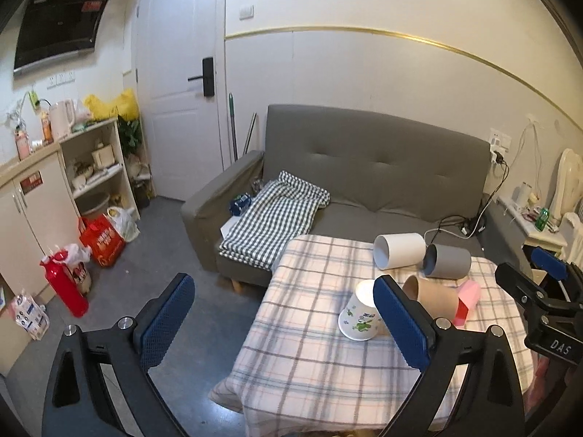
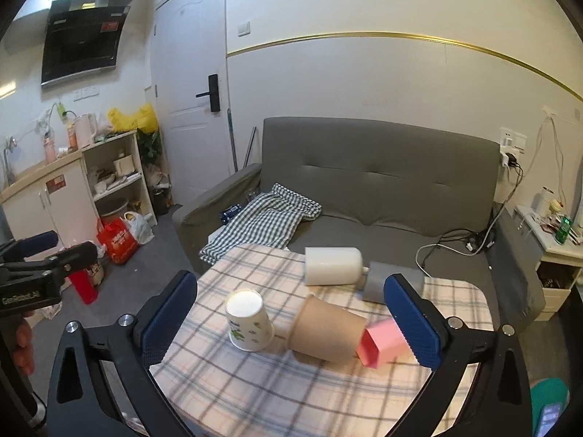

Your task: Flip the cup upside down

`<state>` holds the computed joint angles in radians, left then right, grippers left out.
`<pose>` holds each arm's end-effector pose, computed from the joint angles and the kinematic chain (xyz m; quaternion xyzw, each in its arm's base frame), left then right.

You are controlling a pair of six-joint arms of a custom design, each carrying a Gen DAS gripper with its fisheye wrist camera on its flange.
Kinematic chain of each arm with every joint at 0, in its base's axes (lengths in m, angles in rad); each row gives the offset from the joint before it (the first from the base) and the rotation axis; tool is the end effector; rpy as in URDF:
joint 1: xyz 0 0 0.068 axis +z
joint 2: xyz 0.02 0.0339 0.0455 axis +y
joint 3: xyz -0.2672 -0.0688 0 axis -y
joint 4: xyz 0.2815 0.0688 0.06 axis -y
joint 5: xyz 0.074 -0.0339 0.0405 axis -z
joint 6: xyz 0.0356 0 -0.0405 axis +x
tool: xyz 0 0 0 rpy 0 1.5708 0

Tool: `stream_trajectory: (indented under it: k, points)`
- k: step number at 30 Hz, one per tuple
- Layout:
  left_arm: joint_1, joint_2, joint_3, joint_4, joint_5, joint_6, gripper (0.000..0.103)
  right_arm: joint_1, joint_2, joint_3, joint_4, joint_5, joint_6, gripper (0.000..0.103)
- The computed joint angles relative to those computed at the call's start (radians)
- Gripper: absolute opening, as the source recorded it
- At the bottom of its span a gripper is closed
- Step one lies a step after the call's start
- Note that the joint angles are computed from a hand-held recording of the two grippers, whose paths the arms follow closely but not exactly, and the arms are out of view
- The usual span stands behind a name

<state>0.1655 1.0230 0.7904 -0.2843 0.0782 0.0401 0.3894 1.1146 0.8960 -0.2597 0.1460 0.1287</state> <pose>0.2606 0.0407 0.2810 -0.0345 0.8632 0.0180 0.5033 0.2675 0.1042 0.3006 -0.0732 0.8499 0.0725 0.5168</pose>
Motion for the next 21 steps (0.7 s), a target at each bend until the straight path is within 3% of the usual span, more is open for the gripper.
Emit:
stream_trajectory:
  k: [7, 13, 16, 21]
  points:
    - [-0.077, -0.120, -0.187, 0.110, -0.047, -0.008, 0.101, -0.032, -0.074, -0.145, 0.063, -0.008, 0.005, 0.103]
    - [-0.104, -0.170, -0.313, 0.176, -0.081, -0.023, 0.101, -0.006, -0.087, -0.247, 0.100, 0.047, 0.019, 0.103]
    - [-0.103, -0.166, -0.328, 0.177, -0.102, -0.016, 0.101, -0.007, -0.100, -0.280, 0.106, 0.059, 0.024, 0.103]
    - [-0.068, -0.172, -0.332, 0.160, -0.054, -0.041, 0.101, -0.004, -0.116, -0.306, 0.098, 0.071, 0.033, 0.103]
